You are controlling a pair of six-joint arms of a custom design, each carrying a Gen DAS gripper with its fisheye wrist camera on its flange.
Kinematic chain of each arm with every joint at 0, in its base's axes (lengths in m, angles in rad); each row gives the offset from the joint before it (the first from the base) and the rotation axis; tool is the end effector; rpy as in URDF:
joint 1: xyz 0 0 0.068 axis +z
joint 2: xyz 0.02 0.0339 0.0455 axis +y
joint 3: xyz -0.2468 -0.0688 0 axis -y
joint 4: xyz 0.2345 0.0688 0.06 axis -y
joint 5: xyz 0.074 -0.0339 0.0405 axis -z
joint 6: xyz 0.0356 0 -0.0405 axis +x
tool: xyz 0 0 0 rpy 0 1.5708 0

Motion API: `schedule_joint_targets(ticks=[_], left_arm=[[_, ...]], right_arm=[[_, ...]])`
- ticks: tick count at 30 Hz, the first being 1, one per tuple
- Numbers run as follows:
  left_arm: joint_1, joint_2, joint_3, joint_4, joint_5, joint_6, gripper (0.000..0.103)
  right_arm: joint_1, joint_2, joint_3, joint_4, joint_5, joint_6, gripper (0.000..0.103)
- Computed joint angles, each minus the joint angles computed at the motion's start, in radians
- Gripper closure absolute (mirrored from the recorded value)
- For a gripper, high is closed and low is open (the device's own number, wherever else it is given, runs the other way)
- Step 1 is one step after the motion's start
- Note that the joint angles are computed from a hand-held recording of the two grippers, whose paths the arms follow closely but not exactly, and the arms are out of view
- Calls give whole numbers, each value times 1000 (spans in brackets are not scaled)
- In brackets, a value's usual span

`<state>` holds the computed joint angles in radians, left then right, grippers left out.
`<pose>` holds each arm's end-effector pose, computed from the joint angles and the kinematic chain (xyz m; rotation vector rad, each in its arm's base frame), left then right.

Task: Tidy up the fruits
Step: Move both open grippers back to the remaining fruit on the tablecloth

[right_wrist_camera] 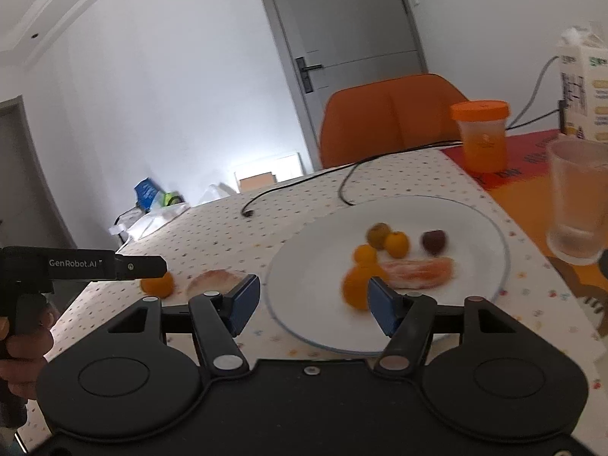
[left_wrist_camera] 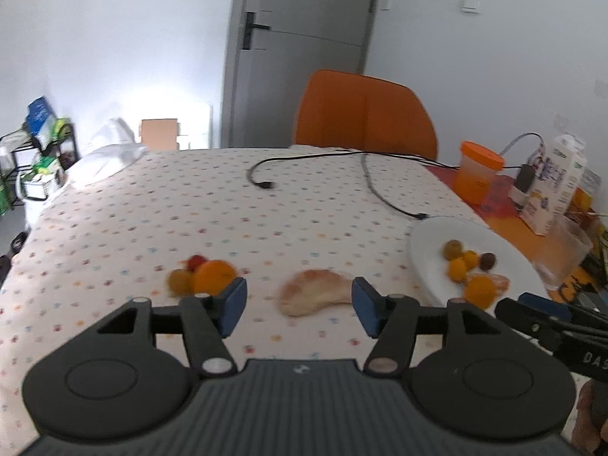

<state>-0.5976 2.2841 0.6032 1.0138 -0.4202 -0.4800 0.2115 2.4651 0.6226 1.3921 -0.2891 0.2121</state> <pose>0.2554 -0.1562 -0.0054 -0.0964 2.1725 -0.1427 0.2957 0.0739 -0.0211 -0.1854 2.0377 0.5587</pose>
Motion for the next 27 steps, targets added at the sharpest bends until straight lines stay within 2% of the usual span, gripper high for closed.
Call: schedule_joint_targets(ticks=[4,11,16,18,24,27], left_arm=[[42,7,-42,45,15,-5,42],[110,25,-106,141,41,6,41],[160,49,-132,216,29,13,42],[192,57,-135,227,52,17,43],[259,101,-132,275,106,32,51],[292,120,-123,293,141,30,61]], right_arm=[[45,-19,15,-30,19,3,33],[124,-50,51,-100,47,-6,31],[171,-69,86,-154,66,-6,18],[186,-71,107,-182,72,-6,18],[225,-73,174,-269,86,-23,18],[246,-69,205,-309,94,-33,18]])
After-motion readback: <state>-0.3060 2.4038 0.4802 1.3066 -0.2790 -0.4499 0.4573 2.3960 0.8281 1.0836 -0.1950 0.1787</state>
